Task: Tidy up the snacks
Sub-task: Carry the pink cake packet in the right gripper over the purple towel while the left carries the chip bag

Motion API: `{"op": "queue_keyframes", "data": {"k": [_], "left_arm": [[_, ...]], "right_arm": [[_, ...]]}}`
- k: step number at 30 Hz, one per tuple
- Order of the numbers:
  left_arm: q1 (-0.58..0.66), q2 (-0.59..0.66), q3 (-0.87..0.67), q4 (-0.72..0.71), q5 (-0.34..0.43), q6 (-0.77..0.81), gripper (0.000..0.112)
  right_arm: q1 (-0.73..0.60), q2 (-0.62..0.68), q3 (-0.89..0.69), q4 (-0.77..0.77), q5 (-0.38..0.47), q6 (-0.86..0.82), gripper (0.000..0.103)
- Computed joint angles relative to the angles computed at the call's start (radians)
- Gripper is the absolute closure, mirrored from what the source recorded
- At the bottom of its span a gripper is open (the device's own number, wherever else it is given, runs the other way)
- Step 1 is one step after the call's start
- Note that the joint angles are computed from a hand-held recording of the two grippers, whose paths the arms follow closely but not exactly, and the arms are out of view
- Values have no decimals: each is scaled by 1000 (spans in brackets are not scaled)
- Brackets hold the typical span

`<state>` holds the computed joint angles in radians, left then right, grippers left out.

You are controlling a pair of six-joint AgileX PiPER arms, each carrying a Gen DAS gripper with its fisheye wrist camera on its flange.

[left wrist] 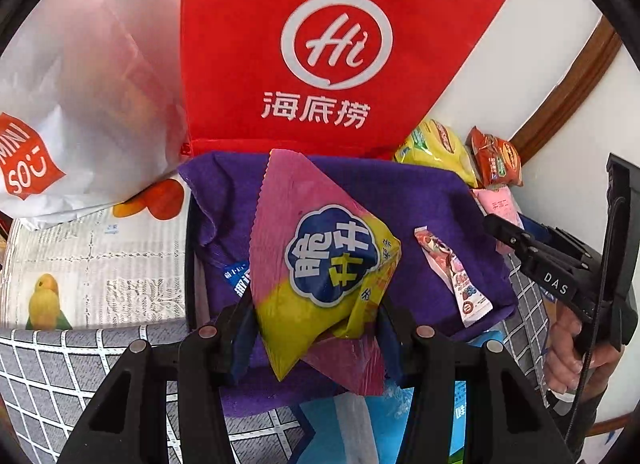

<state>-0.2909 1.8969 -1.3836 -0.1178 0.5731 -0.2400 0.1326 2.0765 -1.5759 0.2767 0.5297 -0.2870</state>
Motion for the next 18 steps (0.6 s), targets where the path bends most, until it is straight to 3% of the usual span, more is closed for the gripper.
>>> {"op": "queue_keyframes", "data": {"k": [18], "left_arm": [[-2, 75, -62, 3, 50, 15, 63]], "right_arm": [[20, 76, -70, -95, 55, 91, 56]]}}
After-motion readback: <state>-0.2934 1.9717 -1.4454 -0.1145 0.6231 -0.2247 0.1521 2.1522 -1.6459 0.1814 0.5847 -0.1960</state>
